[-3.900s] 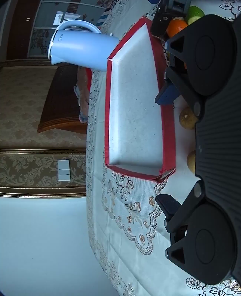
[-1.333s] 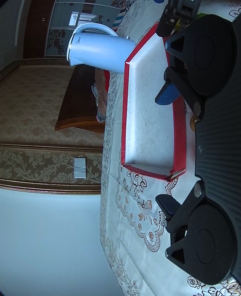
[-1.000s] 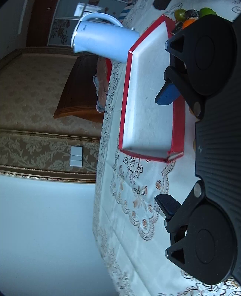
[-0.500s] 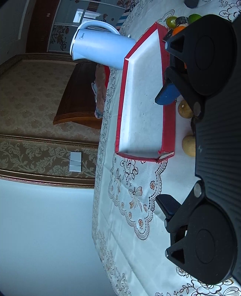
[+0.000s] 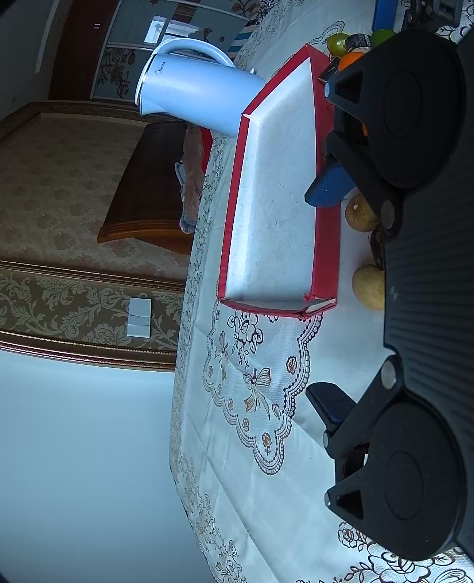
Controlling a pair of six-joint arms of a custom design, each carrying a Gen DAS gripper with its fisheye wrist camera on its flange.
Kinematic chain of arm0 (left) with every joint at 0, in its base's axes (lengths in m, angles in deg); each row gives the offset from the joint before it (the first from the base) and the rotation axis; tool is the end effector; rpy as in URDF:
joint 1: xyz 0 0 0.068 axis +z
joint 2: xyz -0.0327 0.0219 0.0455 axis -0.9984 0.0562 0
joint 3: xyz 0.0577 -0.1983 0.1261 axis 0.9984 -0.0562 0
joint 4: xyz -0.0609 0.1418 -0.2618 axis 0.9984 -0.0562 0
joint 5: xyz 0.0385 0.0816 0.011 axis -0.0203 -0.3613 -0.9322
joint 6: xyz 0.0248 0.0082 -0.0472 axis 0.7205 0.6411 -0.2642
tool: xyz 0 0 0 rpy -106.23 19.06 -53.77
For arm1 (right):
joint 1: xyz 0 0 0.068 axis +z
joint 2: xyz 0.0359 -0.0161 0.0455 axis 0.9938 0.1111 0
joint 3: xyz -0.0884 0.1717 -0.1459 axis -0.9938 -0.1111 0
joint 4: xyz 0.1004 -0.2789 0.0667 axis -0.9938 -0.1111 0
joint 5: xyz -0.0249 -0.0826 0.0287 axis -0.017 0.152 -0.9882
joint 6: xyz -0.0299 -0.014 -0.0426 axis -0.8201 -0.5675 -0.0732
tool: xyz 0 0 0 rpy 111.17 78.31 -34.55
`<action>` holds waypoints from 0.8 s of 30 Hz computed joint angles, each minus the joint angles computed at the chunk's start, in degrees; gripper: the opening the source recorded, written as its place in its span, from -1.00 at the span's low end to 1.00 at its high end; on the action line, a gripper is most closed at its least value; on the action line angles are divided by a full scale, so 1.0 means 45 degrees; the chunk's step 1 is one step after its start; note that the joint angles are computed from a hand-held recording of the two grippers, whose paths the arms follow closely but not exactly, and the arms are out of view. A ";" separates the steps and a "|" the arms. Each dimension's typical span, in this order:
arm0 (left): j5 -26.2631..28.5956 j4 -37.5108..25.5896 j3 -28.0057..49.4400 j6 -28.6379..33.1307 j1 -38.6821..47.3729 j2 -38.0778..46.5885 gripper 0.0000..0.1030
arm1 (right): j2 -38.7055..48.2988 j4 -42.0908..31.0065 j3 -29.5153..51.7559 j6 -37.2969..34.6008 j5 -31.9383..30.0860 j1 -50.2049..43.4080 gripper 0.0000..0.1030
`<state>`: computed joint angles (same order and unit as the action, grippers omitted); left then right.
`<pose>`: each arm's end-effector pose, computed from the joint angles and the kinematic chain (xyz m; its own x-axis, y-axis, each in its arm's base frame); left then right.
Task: Organize fruits
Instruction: 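Close the right gripper on the green cucumber piece while the left grasps the dark cut fruit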
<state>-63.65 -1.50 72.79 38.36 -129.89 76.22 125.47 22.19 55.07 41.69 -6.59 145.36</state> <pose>0.2383 -0.2059 0.0158 -0.4275 0.0253 -0.9037 0.2981 0.9476 -0.1145 0.1284 0.1772 0.0167 -0.4543 0.2123 -0.8652 0.1984 0.9709 0.1341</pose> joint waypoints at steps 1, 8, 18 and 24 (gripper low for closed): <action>0.0019 0.0021 -0.0024 -0.0018 0.0001 -0.0014 1.00 | 0.0008 0.0094 -0.0027 -0.0051 -0.0208 -0.0166 0.08; 0.0177 -0.0079 -0.0231 -0.0197 0.0062 -0.0220 1.00 | -0.0052 0.0668 -0.0177 -0.0113 -0.1070 -0.0865 -0.26; -0.0034 -0.0072 -0.1213 0.0624 -0.0760 -0.0672 1.00 | 0.0156 0.1086 -0.0194 -0.0245 -0.1040 -0.0916 -0.26; -0.0587 -0.1647 -0.0405 0.1166 -0.1136 -0.0580 1.00 | 0.0195 0.1036 -0.0145 -0.0248 -0.1021 -0.0907 -0.26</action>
